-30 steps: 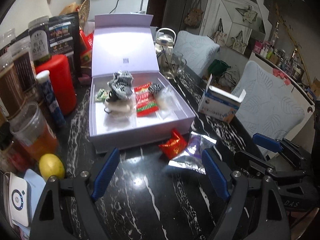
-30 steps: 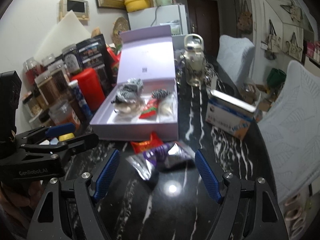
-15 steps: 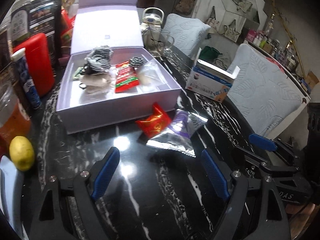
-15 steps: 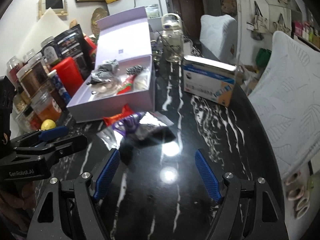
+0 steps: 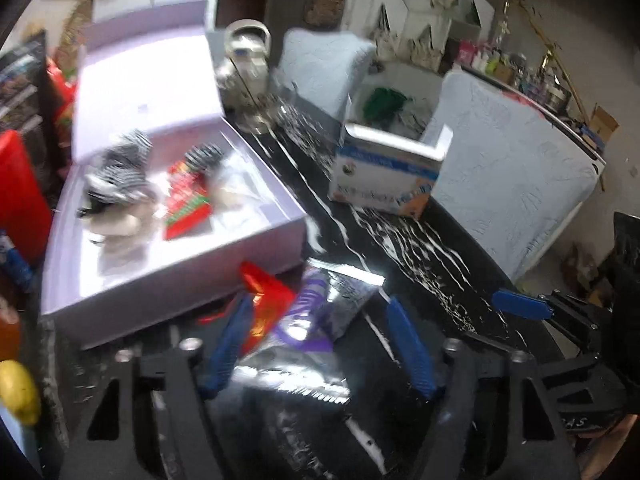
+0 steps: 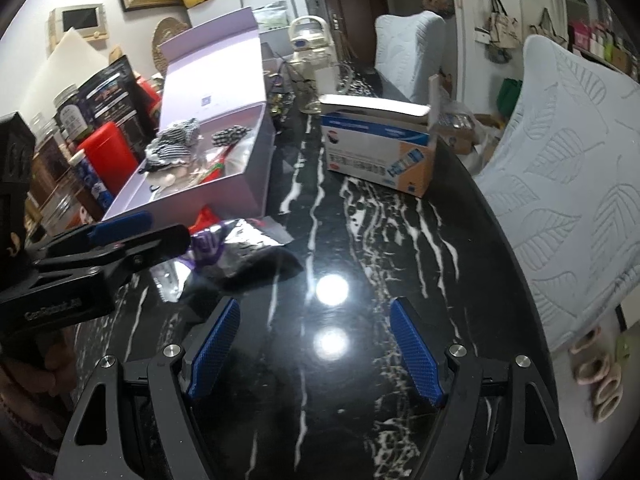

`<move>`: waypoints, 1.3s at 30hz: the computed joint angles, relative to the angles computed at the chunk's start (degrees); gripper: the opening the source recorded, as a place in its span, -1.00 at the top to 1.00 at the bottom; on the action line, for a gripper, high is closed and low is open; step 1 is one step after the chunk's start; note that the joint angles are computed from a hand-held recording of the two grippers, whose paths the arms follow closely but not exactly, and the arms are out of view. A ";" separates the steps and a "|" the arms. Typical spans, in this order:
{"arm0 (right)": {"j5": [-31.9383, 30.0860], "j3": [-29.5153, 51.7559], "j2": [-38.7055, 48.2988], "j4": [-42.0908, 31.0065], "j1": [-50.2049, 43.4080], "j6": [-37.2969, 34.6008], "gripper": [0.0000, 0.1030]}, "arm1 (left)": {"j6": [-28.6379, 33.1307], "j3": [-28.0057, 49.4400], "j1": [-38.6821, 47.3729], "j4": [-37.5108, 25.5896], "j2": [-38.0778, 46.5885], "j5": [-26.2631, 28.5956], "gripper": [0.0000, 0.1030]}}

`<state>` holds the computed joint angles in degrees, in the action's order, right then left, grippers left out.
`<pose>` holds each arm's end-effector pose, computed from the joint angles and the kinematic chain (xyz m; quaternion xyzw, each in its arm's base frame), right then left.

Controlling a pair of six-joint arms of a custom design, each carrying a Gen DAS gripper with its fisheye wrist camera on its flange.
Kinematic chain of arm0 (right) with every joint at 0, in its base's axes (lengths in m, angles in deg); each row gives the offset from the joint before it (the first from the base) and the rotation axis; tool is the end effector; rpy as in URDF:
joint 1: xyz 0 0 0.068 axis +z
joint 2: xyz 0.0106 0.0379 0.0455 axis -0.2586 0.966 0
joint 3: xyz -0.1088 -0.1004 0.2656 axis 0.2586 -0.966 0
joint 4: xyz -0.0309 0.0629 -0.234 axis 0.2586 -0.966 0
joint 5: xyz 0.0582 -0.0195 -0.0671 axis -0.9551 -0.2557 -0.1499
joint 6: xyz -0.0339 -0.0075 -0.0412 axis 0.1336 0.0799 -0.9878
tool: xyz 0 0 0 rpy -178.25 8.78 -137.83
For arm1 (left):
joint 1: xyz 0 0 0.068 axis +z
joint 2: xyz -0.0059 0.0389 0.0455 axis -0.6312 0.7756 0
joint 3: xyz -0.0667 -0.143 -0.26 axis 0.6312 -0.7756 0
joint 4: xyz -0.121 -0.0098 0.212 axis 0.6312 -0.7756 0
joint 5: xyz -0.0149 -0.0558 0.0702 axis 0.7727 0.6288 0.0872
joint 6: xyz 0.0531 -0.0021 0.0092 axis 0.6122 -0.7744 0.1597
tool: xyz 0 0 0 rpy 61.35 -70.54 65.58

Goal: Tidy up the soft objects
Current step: 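Grasp the silver-purple snack packet with the left gripper, then grasp the red snack packet with the right gripper while the left holds the silver packet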

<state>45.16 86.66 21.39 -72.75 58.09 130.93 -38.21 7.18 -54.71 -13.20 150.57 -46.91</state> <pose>0.0825 0.1879 0.1982 0.2523 0.8965 0.0002 0.3642 0.2566 -0.0921 0.2081 0.4214 0.8292 -0.2518 0.2673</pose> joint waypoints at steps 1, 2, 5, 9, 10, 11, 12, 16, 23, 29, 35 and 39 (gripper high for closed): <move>-0.19 -0.63 -0.44 0.21 -0.05 0.49 -0.52 | -0.28 0.65 -0.82 -0.48 1.17 -0.47 0.00; -0.37 -1.16 -0.79 0.43 -0.12 0.81 -0.52 | -0.49 1.08 -1.61 -0.45 2.44 -0.81 0.01; -0.42 -2.66 -1.84 0.97 -0.25 1.69 -0.52 | -0.32 2.06 -3.23 -0.63 4.79 -2.48 0.01; -1.66 -4.32 -3.28 2.84 -2.10 -0.02 -0.52 | 1.36 2.78 -5.15 -3.12 7.44 -3.35 0.01; -2.06 -4.57 -3.62 3.31 -2.67 -0.88 -0.52 | 1.13 2.82 -5.71 -3.21 8.23 -3.86 0.01; -2.06 -4.65 -3.73 3.47 -2.98 -1.42 -0.52 | 0.27 3.19 -6.32 -3.59 9.56 -4.53 0.01; -1.95 -4.62 -3.82 3.29 -3.11 -1.69 -0.52 | -0.29 2.72 -6.45 -2.81 9.81 -4.28 0.01; -1.93 -4.61 -3.74 3.08 -3.24 -1.15 -0.52 | -2.63 0.16 -7.05 2.77 8.92 -5.65 0.24; -2.62 -4.91 -3.24 5.65 -3.54 -2.14 -0.52 | 0.83 -0.88 -1.01 -0.41 4.17 -1.46 0.31; -3.36 -3.75 -2.28 10.56 -6.09 -9.42 -0.52 | 5.20 1.96 9.75 -8.20 2.55 1.41 0.31; -5.42 -2.11 0.08 17.73 -9.62 -18.13 -0.52 | 6.74 5.14 18.80 -10.62 4.64 2.44 0.31; -8.97 0.88 3.99 21.62 -12.97 -25.47 -0.52 | 7.00 5.82 21.18 -9.81 6.83 2.04 0.31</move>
